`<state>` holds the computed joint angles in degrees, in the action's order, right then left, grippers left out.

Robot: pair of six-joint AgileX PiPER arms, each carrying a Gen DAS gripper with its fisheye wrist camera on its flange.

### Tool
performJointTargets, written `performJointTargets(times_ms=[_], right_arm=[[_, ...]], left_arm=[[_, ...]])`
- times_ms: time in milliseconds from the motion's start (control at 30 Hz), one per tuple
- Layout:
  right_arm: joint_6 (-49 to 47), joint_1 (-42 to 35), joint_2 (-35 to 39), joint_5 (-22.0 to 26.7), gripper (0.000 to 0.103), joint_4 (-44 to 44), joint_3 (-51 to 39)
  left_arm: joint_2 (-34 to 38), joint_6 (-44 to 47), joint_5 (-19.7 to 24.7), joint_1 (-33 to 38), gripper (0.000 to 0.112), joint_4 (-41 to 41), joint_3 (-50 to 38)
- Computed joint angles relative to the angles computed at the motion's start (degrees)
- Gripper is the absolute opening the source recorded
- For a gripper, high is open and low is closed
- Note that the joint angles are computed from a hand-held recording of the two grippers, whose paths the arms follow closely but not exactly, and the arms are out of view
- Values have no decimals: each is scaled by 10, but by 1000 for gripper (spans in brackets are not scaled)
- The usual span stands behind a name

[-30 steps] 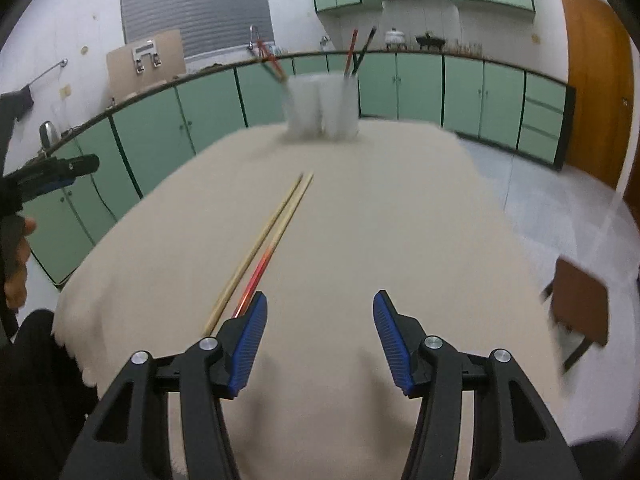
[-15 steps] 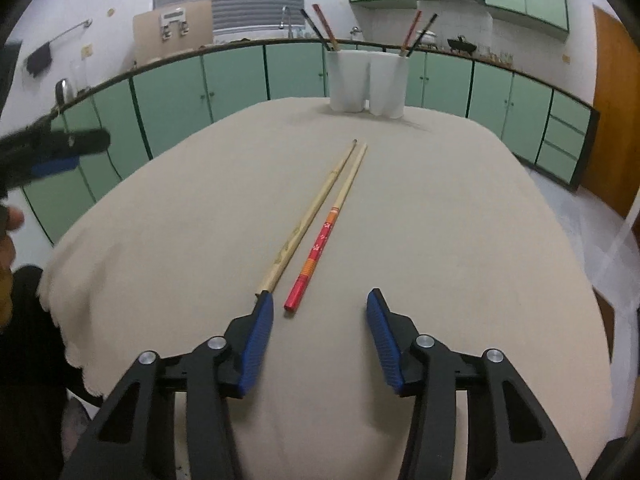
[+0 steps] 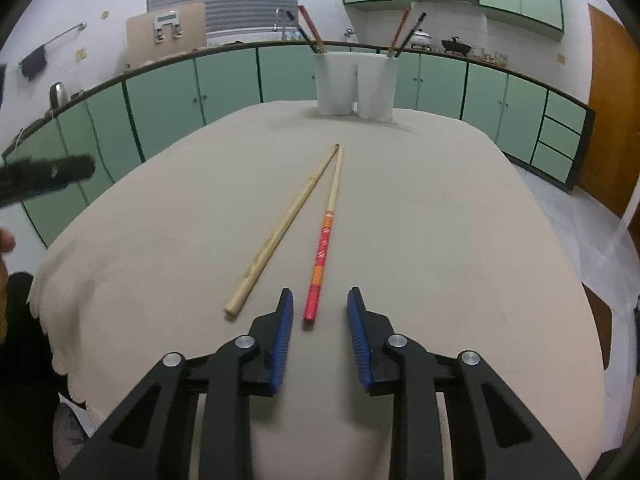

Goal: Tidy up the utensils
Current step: 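Grasp the red-patterned chopstick with the right tool while the left tool grasps the wooden one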

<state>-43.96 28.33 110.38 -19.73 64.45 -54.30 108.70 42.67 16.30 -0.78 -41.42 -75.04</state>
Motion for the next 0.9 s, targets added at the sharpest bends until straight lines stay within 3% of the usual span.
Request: performJointTargets(times_ms=[67, 167, 433, 567, 667, 733, 800, 867, 900], right_arm=[[-18, -10, -1, -6, 7, 29, 0], [10, -35, -13, -19, 6, 39, 23], [107, -74, -49, -23, 6, -43, 84], [149, -89, -60, -20, 6, -87, 102], [167, -94, -61, -18, 6, -113, 106], [178, -96, -61, -19, 6, -126, 109], [173, -96, -56, -17, 6, -123, 101], [167, -92, -55, -18, 6, -116, 100], [166, -92, -54, -18, 6, -116, 98]], left_arm=[[2, 10, 2, -7, 83, -9, 5], [7, 22, 14, -28, 73, -20, 10], [26, 49, -15, -131, 72, -48, 28], [50, 8, -20, -165, 72, -15, 7], [73, -61, -33, -184, 72, 54, -14], [92, -104, -22, -185, 55, 95, -36], [103, -140, -34, -183, 29, 128, -44], [106, -128, -30, -174, 6, 109, -49], [106, -143, -31, -170, 6, 119, -51]])
